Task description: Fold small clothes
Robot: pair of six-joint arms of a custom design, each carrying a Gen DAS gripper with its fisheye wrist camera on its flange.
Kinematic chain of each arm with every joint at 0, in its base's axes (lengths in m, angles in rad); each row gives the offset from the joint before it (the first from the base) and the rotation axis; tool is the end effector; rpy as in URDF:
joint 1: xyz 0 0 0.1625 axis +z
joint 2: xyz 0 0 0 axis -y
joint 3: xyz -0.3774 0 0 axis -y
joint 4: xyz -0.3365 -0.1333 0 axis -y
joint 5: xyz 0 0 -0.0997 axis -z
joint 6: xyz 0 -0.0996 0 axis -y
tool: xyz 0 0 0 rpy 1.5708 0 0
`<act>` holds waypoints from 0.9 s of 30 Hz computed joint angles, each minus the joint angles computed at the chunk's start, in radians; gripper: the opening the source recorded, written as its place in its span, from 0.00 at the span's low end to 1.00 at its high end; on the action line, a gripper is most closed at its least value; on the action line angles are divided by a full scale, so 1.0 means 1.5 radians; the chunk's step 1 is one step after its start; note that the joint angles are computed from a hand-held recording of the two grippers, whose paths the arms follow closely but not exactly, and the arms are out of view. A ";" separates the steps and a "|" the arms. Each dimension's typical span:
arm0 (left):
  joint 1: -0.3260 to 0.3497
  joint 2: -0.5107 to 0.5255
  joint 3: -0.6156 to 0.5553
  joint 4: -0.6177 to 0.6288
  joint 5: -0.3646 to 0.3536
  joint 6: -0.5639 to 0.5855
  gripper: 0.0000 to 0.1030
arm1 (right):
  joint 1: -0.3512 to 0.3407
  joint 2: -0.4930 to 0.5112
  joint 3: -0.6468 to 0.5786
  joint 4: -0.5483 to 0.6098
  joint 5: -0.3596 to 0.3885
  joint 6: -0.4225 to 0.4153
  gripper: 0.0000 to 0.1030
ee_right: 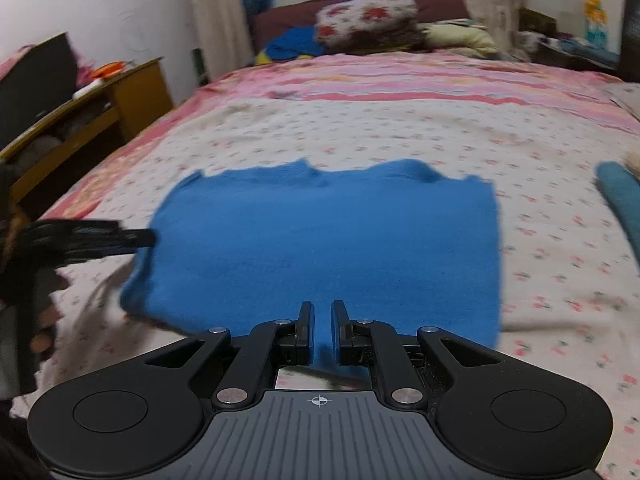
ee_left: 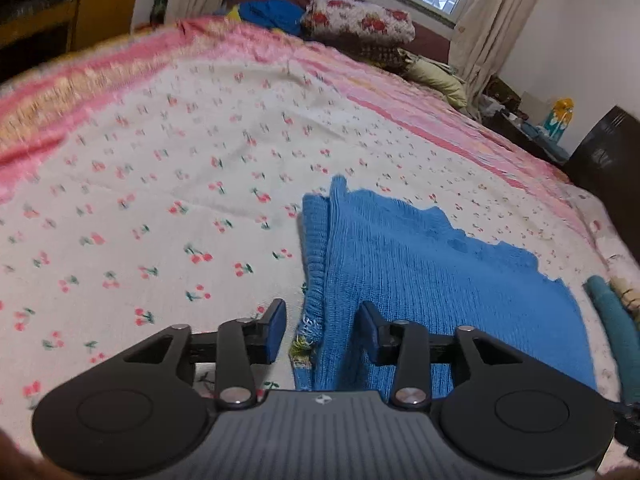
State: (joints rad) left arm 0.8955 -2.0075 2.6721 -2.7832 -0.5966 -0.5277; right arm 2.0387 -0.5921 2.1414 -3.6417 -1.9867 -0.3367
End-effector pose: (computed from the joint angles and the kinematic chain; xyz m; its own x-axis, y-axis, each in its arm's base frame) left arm 0.0311 -0.3062 0.3011 -0.8803 -0.3226 -0.3479 0.1046 0.5832 -0.8056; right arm 0.2870 -0.3616 0.0074 -0.7271 -0.4755 0.4952 -0.6688 0.6534 -0.3546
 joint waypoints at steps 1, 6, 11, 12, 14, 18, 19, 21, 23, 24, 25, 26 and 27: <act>0.021 0.017 -0.002 -0.045 -0.029 0.022 0.48 | 0.001 0.005 -0.007 0.002 0.004 0.000 0.11; 0.058 0.071 0.002 -0.175 -0.097 0.096 0.73 | -0.002 0.023 -0.037 0.022 0.014 0.000 0.11; 0.049 0.102 -0.011 -0.176 -0.074 0.119 0.66 | -0.011 0.029 -0.040 0.025 0.030 -0.003 0.11; 0.046 0.106 -0.019 -0.164 -0.070 0.119 0.53 | -0.012 0.030 -0.042 0.026 0.030 -0.003 0.11; 0.049 0.105 -0.030 -0.151 -0.084 0.104 0.42 | -0.015 0.030 -0.042 0.025 0.036 0.002 0.11; 0.059 0.089 -0.024 -0.157 -0.094 0.097 0.27 | -0.025 0.017 -0.030 0.007 0.047 0.000 0.11; 0.068 0.084 -0.022 -0.168 -0.111 0.096 0.27 | -0.029 0.012 -0.028 0.005 0.050 0.002 0.11; 0.082 0.090 -0.027 -0.177 -0.124 0.091 0.28 | -0.037 0.007 -0.026 0.002 0.056 0.006 0.11; 0.091 0.116 -0.036 -0.188 -0.120 0.101 0.32 | -0.045 0.005 -0.027 0.005 0.062 0.014 0.11; 0.096 0.131 -0.040 -0.204 -0.120 0.115 0.35 | -0.048 0.006 -0.030 0.006 0.065 0.017 0.11; 0.102 0.145 -0.044 -0.216 -0.125 0.130 0.37 | -0.049 0.007 -0.032 0.007 0.068 0.019 0.11; 0.107 0.153 -0.048 -0.222 -0.130 0.133 0.37 | -0.050 0.009 -0.034 0.008 0.070 0.020 0.11; 0.108 0.155 -0.049 -0.224 -0.130 0.127 0.37 | -0.051 0.011 -0.037 0.009 0.072 0.020 0.11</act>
